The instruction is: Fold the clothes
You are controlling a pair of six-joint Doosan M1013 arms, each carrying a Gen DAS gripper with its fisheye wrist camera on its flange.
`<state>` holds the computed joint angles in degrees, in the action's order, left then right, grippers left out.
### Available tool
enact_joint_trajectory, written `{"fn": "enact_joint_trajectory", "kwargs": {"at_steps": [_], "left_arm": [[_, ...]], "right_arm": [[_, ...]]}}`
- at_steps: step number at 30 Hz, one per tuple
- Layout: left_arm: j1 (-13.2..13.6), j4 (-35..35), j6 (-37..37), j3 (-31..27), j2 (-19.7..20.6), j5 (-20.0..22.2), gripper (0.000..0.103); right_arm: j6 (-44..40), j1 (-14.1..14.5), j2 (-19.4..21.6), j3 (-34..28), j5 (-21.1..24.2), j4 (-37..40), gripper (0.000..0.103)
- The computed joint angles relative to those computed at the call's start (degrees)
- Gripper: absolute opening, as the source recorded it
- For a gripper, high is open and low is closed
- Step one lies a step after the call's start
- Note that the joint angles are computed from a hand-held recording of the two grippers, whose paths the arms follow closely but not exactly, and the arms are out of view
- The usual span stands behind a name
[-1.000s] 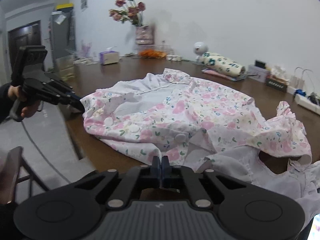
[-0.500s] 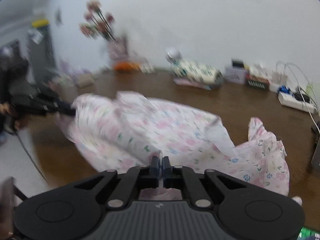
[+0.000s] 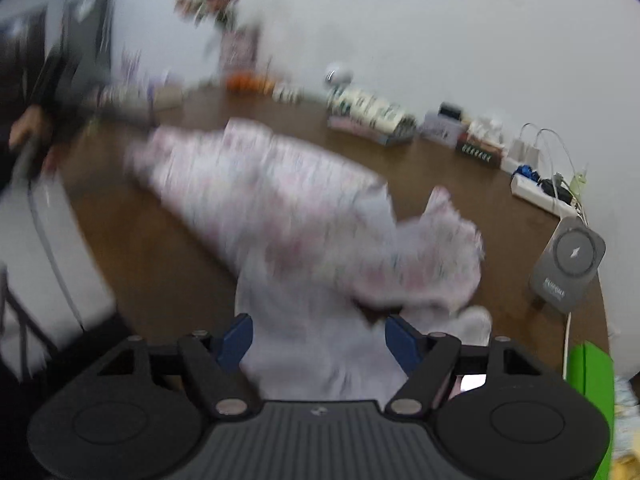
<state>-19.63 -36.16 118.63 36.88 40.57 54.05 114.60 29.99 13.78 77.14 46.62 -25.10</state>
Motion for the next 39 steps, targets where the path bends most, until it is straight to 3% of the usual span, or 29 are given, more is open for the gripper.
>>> {"fn": "enact_joint_trajectory", "kwargs": {"at_steps": [3,4,5,6,10,13,16,18,19,21,22,24,25,29,32,38,39], "left_arm": [[-2.1,0.8,0.7,-2.4,1.4,1.3,0.080],[-3.0,2.2,1.7,-2.5,1.6,1.1,0.081],[-3.9,3.9,3.1,-1.9,1.5,0.2,0.081],[-4.5,5.4,3.5,-1.8,1.7,0.1,0.080],[-5.7,13.6,-2.8,-2.8,2.6,1.8,0.080],[-6.1,18.7,-5.7,-1.4,2.1,1.9,0.080],[-5.8,19.7,-5.2,2.1,0.5,-0.3,0.081],[-5.7,20.5,-6.4,3.0,0.0,-0.8,0.081],[-5.7,20.9,-6.9,3.5,-0.3,-1.1,0.082],[-5.7,21.7,-7.9,4.5,-0.9,-1.8,0.082],[-5.7,22.2,-8.4,5.2,-1.4,-2.2,0.082],[-5.7,23.3,-9.1,6.5,-2.2,-2.8,0.082],[-5.6,23.8,-9.5,7.1,-2.6,-3.1,0.083],[-5.2,25.4,-12.4,10.0,-4.2,-5.1,0.087],[-4.8,28.0,-16.8,11.8,-5.2,-7.0,0.089],[-4.5,28.3,-16.6,11.9,-5.6,-6.2,0.088],[-4.5,28.7,-16.7,11.1,-5.4,-5.0,0.086]], "right_arm": [[-1.8,0.3,0.4,0.5,0.4,0.7,0.068],[-1.8,0.3,0.5,0.7,0.3,0.8,0.051],[-0.7,-0.4,0.3,1.1,-1.3,2.2,0.019],[0.0,-1.5,0.5,0.6,-1.4,5.3,0.000],[13.9,-3.4,0.7,-0.7,-0.5,-0.9,0.002],[17.0,-3.9,2.0,-3.4,4.5,-2.6,0.013],[26.6,-1.4,0.7,-1.2,-2.4,-12.5,0.013],[35.8,0.3,0.5,0.3,-9.8,-19.8,0.013],[37.8,0.9,1.0,0.4,-13.8,-20.5,0.013],[34.3,1.2,4.5,-2.7,-15.1,-14.5,0.010],[32.4,1.6,6.4,-4.9,-14.4,-11.5,0.010],[35.5,1.9,10.7,-9.7,-5.6,-12.6,0.010],[35.3,1.5,11.8,-10.9,-3.5,-11.4,0.016],[36.2,0.0,12.1,-11.5,-4.6,-7.6,0.016],[35.0,0.3,11.9,-10.7,-5.0,-9.3,0.017],[33.3,2.3,11.2,-11.1,0.1,-12.1,0.027],[34.0,2.3,10.5,-10.5,-1.1,-11.9,0.027]]}}
